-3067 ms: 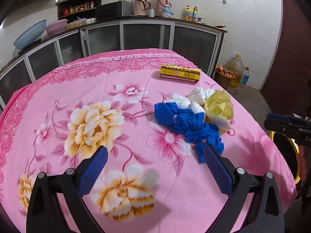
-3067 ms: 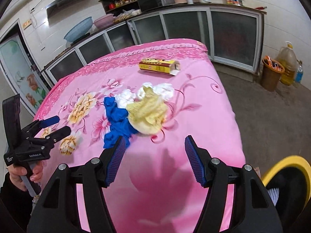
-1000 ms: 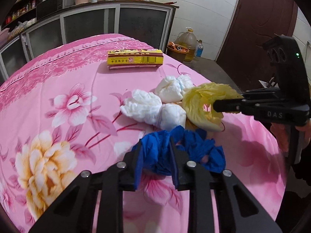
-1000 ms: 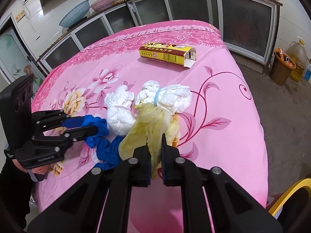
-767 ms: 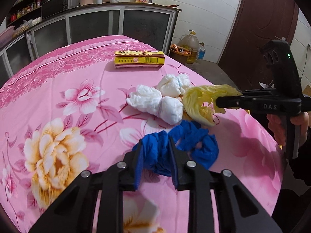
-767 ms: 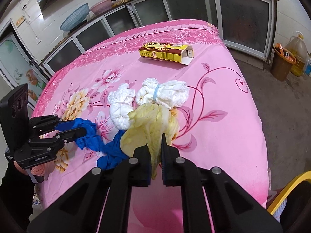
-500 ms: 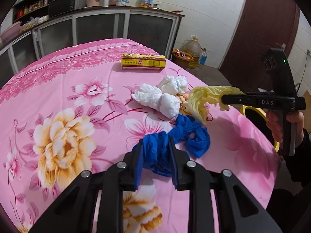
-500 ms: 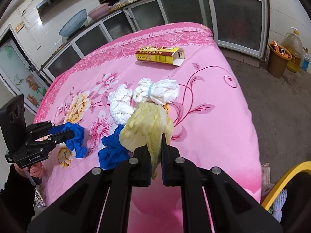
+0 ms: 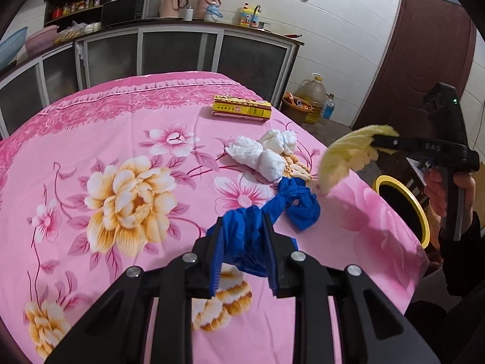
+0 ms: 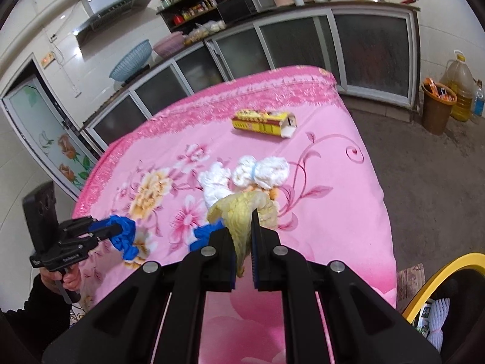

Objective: Collect trash
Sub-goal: 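Carry the blue gloves and yellow bag over the bin and open both tools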

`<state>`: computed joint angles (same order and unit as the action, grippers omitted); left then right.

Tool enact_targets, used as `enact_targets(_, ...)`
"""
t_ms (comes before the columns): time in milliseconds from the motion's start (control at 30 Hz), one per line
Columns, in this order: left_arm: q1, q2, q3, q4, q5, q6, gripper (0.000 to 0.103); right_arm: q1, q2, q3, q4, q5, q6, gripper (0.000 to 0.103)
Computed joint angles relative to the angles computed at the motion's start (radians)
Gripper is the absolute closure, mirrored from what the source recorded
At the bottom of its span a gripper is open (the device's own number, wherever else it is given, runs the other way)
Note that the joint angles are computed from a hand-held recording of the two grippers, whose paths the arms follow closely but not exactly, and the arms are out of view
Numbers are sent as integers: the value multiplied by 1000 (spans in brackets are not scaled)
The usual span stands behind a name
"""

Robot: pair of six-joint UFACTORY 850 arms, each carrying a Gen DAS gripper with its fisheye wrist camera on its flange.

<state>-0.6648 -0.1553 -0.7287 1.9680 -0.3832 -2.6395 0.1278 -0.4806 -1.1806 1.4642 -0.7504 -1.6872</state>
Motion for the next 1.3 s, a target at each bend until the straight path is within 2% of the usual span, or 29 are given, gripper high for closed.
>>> enact_targets(233, -55, 46, 49, -86, -60, 9, 81, -25, 57, 39, 50, -15, -57, 95)
enact_targets(767, -164, 106, 94, -264, -159, 55, 81, -67, 126, 115, 35, -44, -69, 95)
enact_targets(1300, -267, 79, 27, -399, -223, 154, 81, -193, 196, 196, 54, -72, -104, 95)
